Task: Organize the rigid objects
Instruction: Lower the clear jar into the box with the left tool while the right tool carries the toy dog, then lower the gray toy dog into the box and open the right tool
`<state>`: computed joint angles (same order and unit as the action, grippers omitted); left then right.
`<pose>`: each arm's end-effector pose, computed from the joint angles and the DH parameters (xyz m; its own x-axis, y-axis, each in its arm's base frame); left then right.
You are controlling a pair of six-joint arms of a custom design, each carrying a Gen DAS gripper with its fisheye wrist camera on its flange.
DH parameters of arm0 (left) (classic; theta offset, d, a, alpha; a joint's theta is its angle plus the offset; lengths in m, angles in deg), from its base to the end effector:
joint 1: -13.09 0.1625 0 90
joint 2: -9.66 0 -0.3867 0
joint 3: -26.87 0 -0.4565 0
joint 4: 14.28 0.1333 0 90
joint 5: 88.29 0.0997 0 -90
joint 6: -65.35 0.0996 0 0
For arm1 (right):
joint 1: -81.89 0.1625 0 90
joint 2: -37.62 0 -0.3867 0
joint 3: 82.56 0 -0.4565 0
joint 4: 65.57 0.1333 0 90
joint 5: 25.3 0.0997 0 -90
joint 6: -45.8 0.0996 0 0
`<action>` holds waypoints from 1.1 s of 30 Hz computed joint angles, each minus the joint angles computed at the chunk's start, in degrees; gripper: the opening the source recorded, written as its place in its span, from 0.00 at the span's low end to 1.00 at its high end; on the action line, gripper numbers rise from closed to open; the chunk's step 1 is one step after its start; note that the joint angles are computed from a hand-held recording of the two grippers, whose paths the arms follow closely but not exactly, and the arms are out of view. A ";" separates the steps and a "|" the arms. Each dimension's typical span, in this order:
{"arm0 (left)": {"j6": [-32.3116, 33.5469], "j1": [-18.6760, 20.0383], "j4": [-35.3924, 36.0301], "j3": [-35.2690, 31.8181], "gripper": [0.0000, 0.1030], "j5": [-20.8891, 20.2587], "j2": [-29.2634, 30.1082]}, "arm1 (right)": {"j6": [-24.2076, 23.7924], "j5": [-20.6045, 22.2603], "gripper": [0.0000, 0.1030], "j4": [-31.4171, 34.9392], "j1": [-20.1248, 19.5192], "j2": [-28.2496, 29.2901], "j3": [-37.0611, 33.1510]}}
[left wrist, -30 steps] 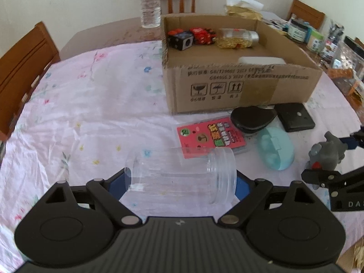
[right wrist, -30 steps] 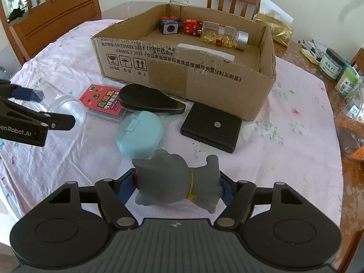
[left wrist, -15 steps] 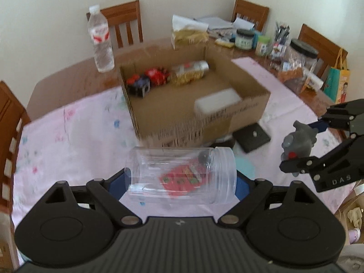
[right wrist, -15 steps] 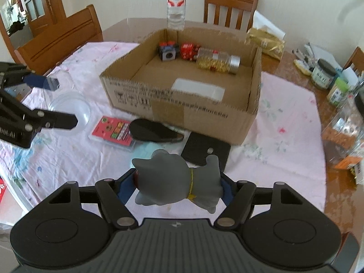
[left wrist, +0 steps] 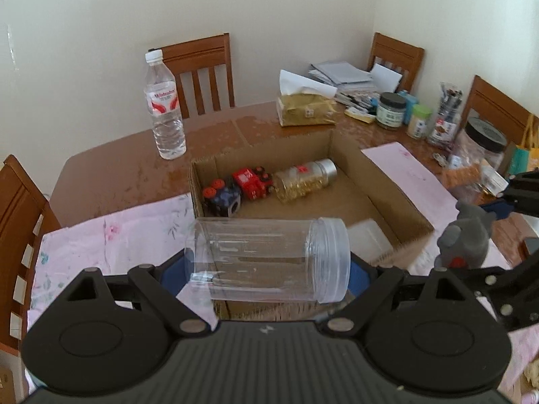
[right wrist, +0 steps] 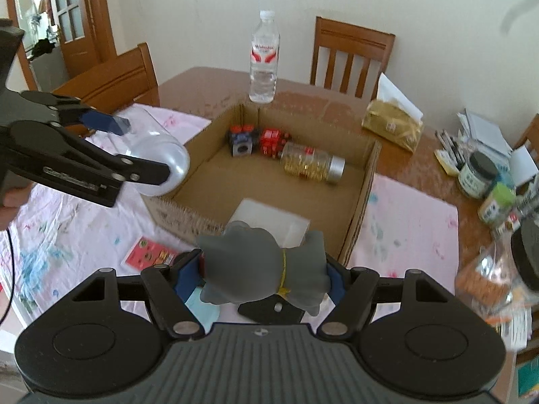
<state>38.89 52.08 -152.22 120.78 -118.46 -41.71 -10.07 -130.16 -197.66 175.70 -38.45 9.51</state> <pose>-0.3918 -0.5995 0.1155 -0.6845 0.0248 -0.7286 0.5237 0.7120 -0.4678 0.1516 -0.6552 0.3694 -0.4959 -0.7147 0.4933 -0.8380 0.5428 -0.0561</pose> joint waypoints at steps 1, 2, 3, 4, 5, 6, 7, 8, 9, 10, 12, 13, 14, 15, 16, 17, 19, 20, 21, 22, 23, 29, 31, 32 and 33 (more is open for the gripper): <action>-0.37 0.20 0.18 -0.81 0.88 0.50 0.73 | -0.21 0.39 0.75 0.39 -0.05 0.55 -0.82; -0.05 0.42 -0.29 -1.43 0.88 0.97 1.42 | -0.46 0.71 0.75 0.66 -0.07 1.02 -1.50; 0.62 0.51 -1.21 -1.75 0.88 1.52 1.95 | -0.79 1.04 0.75 1.05 -0.12 1.46 -2.18; 1.30 0.71 -2.50 -2.19 0.88 2.48 2.76 | -1.06 1.26 0.75 1.38 -0.15 1.86 -2.71; 1.03 0.95 -2.83 -2.76 0.88 3.65 3.58 | -1.28 1.46 0.75 1.66 -0.20 2.19 -3.15; 0.21 1.11 -2.70 -3.15 0.88 4.68 4.16 | -1.54 1.70 0.75 2.12 -0.32 2.71 -3.82; -0.01 1.31 -3.80 -3.35 0.88 5.88 4.90 | -1.65 1.82 0.75 2.52 -0.37 3.11 -4.32; 0.66 1.47 -5.89 -3.24 0.89 6.69 5.51 | -1.75 1.95 0.75 2.81 -0.42 3.48 -4.74; 0.34 1.70 -6.28 -3.33 0.91 6.77 5.82 | -1.86 2.13 0.75 3.29 -0.49 3.92 -5.27; -0.75 1.86 -5.59 -3.32 0.93 6.39 5.83 | -1.98 2.28 0.75 3.72 -0.53 4.19 -5.60; -4.45 1.83 -2.79 -3.11 0.93 6.48 5.60 | -2.34 2.45 0.75 4.43 -0.60 4.91 -6.39; -6.66 1.69 -0.93 -2.86 0.93 6.59 5.29 | -2.60 2.53 0.75 4.70 -0.65 5.28 -6.76; -8.27 1.50 0.36 -2.46 0.93 6.58 4.92 | -2.69 2.60 0.75 4.92 -0.65 5.43 -6.92; -10.42 1.21 2.01 -1.85 0.94 6.65 4.33 | -2.79 2.68 0.75 5.25 -0.71 5.81 -7.37; -12.09 0.98 3.23 -1.41 0.95 6.72 3.88 | -2.85 2.72 0.75 5.45 -0.75 6.16 -7.74; -13.81 0.65 4.29 -0.65 0.96 6.66 3.23 | -2.90 2.74 0.75 5.50 -0.77 6.50 -8.06; -16.94 0.08 6.73 0.56 0.97 6.38 1.98 | -2.87 2.88 0.75 5.81 -0.75 7.09 -8.72; -18.70 -0.15 8.30 1.02 0.97 6.30 1.39 | -2.77 2.96 0.75 5.92 -0.71 7.45 -9.10; -20.63 -0.41 10.09 1.31 0.97 6.33 0.92 | -2.65 3.03 0.75 6.15 -0.68 7.92 -9.65; -22.65 -0.75 11.90 1.79 0.97 6.43 0.33 | -2.52 3.13 0.75 6.38 -0.63 8.39 -10.17; -24.37 -1.05 13.58 2.18 0.97 6.50 -0.21 | -2.50 3.18 0.75 6.43 -0.56 8.78 -10.57; -34.46 -2.73 24.23 3.75 0.97 7.57 -2.73 | -2.38 2.57 0.75 5.63 0.04 12.12 -13.61; -36.43 -3.10 26.09 4.32 0.97 7.26 -3.53 | -1.84 2.34 0.75 5.65 0.31 13.76 -15.34; -37.73 -3.30 27.35 4.53 0.97 7.17 -3.86 | -1.62 2.13 0.75 5.66 0.48 14.71 -16.37; -38.94 -3.46 28.52 4.70 0.97 7.19 -4.18 | -1.41 1.94 0.75 5.38 0.63 15.57 -17.24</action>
<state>-0.05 48.62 -123.70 125.47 -111.27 -45.89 -11.49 -128.22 -192.28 176.33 -22.88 -7.73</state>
